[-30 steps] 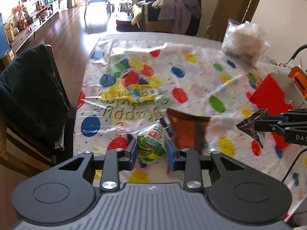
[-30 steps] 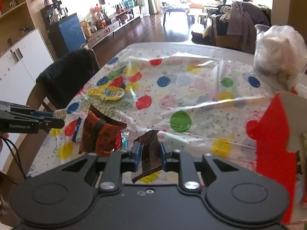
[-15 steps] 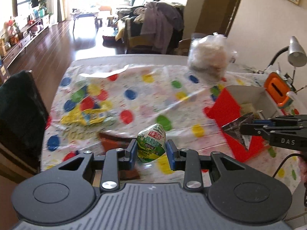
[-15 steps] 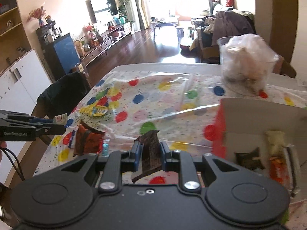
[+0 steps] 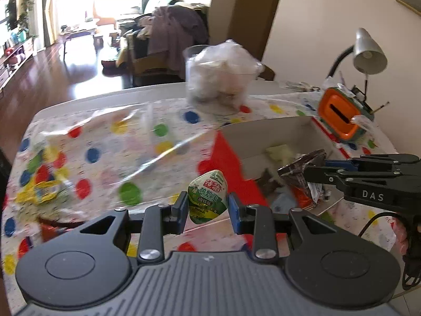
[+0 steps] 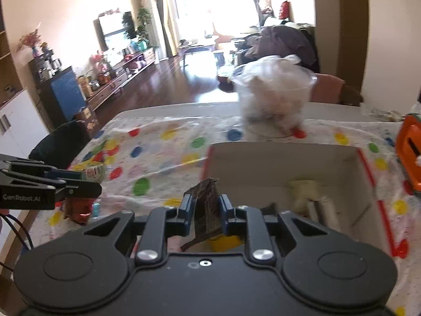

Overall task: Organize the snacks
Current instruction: 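Carry both snacks into the red-sided box and open both tools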

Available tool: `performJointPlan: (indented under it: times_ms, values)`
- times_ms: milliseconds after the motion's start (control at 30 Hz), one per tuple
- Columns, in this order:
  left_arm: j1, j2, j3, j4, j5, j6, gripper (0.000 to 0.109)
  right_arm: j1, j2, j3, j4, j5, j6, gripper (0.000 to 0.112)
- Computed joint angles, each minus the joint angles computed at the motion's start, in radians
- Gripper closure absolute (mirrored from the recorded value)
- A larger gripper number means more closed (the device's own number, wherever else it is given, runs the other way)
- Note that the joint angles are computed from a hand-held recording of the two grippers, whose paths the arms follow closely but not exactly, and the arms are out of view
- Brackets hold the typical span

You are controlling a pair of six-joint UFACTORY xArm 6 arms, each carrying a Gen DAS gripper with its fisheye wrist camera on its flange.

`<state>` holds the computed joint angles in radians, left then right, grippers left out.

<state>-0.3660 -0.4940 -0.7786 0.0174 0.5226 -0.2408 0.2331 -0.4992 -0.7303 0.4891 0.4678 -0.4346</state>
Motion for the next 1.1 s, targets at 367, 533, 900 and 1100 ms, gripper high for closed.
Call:
performJointPlan:
  times_ms: [367, 533, 900, 1100]
  values:
    - [-0.126, 0.253, -0.207, 0.045, -0.003, -0.098, 0.077, -0.201, 0.056, -0.034, 0.072, 0.038, -0.126, 0.093]
    - [-0.160, 0.367, -0.313, 0.057, 0.027, -0.127, 0.077, -0.274, 0.116, -0.071, 0.089, 0.068, -0.150, 0.093]
    - [-0.198, 0.626, -0.577, 0.127, 0.185, -0.216, 0.077, -0.320, 0.252, -0.136, 0.030, 0.054, -0.168, 0.093]
    - [-0.198, 0.735, -0.698, 0.123, 0.275, -0.220, 0.077, -0.309, 0.335, -0.179, 0.006, 0.025, -0.149, 0.093]
